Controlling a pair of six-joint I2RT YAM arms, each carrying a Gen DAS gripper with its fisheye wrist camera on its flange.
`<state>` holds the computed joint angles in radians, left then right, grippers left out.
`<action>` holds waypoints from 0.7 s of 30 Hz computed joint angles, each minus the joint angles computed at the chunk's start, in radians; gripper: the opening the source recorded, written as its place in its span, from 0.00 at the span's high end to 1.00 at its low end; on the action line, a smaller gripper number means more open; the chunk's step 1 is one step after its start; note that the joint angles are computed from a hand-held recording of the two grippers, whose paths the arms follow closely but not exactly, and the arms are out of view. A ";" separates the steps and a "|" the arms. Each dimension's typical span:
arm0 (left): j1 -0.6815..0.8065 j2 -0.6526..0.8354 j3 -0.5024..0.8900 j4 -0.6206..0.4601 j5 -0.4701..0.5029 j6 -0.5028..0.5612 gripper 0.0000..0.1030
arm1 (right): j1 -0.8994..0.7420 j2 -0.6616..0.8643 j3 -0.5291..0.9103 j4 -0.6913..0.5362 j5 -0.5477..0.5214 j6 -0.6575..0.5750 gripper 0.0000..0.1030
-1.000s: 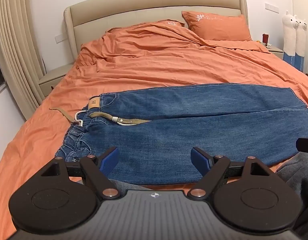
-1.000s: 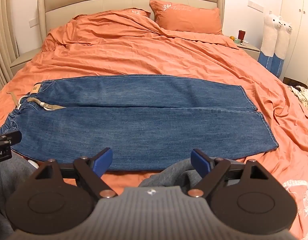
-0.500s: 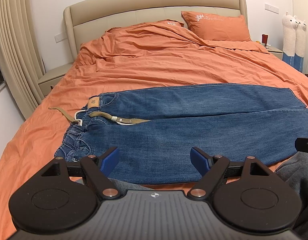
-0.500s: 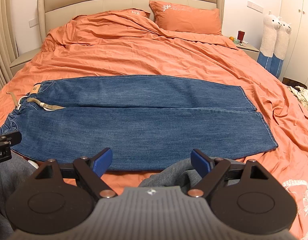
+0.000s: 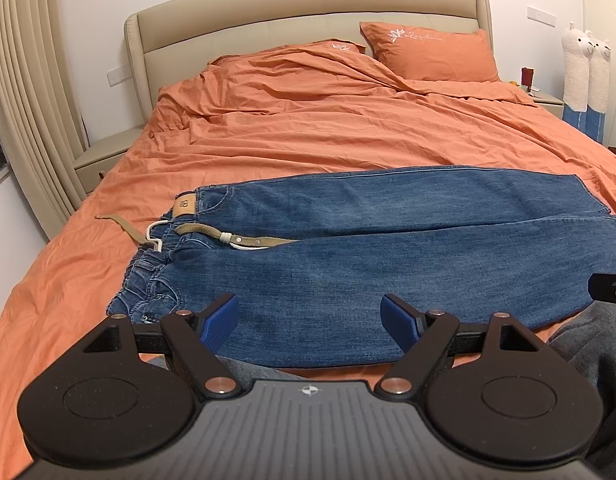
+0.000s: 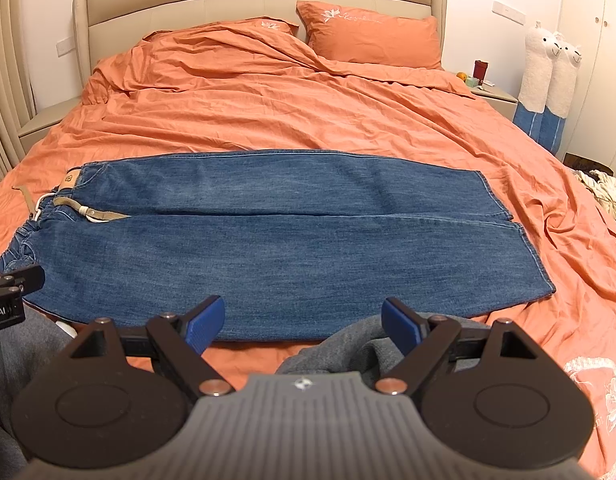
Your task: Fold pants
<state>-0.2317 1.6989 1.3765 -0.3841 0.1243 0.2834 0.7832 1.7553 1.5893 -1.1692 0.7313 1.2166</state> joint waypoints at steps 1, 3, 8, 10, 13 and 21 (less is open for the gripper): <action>0.001 -0.001 0.000 -0.001 0.001 0.000 0.09 | 0.000 0.000 0.001 0.000 -0.001 -0.001 0.20; 0.001 -0.002 0.000 -0.002 0.002 0.001 0.09 | 0.001 0.004 0.008 -0.005 -0.001 0.001 0.20; -0.004 -0.003 -0.004 0.002 -0.002 -0.002 0.09 | 0.000 0.000 -0.001 0.002 0.000 0.000 0.20; -0.006 -0.006 -0.008 0.003 -0.004 -0.002 0.09 | -0.001 0.000 -0.001 0.002 0.000 -0.001 0.20; -0.008 -0.009 -0.009 0.000 -0.004 -0.004 0.09 | -0.001 0.001 0.000 0.002 0.000 -0.001 0.20; -0.036 -0.014 -0.018 0.005 -0.024 -0.017 0.09 | -0.009 -0.014 -0.017 0.012 -0.001 -0.012 0.20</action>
